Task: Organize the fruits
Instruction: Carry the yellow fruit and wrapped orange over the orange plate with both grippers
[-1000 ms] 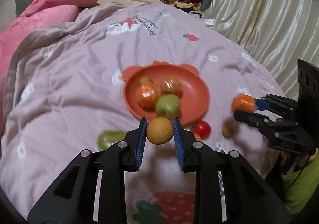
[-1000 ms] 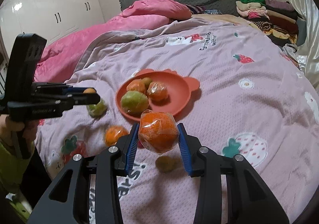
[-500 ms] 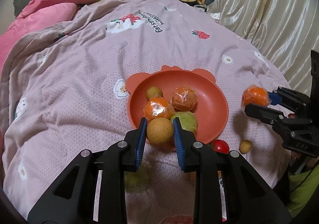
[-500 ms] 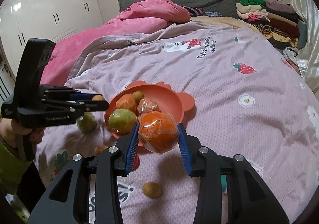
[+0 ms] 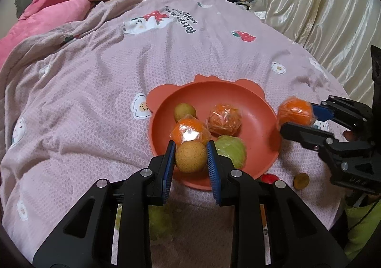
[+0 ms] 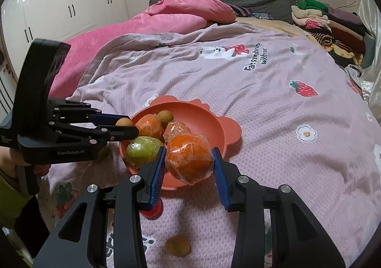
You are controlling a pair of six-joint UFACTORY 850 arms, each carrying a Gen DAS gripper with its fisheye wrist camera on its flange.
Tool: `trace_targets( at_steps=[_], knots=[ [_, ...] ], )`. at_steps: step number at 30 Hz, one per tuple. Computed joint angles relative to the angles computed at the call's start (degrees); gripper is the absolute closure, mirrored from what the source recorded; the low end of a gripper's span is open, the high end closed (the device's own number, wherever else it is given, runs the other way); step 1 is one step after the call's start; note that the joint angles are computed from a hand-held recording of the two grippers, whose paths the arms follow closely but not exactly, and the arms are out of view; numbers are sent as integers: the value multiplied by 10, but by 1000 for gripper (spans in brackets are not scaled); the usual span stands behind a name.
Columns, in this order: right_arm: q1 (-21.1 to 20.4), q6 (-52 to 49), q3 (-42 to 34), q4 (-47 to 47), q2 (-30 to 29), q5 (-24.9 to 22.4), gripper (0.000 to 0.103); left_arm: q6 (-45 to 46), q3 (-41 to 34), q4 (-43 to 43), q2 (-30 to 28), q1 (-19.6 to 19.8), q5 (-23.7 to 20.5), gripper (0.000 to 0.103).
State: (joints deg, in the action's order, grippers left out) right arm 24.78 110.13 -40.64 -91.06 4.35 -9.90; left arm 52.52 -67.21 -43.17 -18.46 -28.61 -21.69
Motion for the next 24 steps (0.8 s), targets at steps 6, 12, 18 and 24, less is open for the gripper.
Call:
trace_targets(
  at_steps=[6, 12, 18, 24],
  knots=[
    [1, -55, -7, 43, -14, -8, 66, 4, -7, -3, -8, -3, -1, 84],
    [8, -89, -20, 64, -33, -21, 66, 5, -12, -5, -12, -4, 0, 84],
    [9, -128, -33, 94, -51, -22, 66, -2, -14, 0, -15, -3, -2, 84],
    [9, -146, -38, 109, -58, -21, 66, -4, -16, -1, -19, -3, -4, 84]
  ],
)
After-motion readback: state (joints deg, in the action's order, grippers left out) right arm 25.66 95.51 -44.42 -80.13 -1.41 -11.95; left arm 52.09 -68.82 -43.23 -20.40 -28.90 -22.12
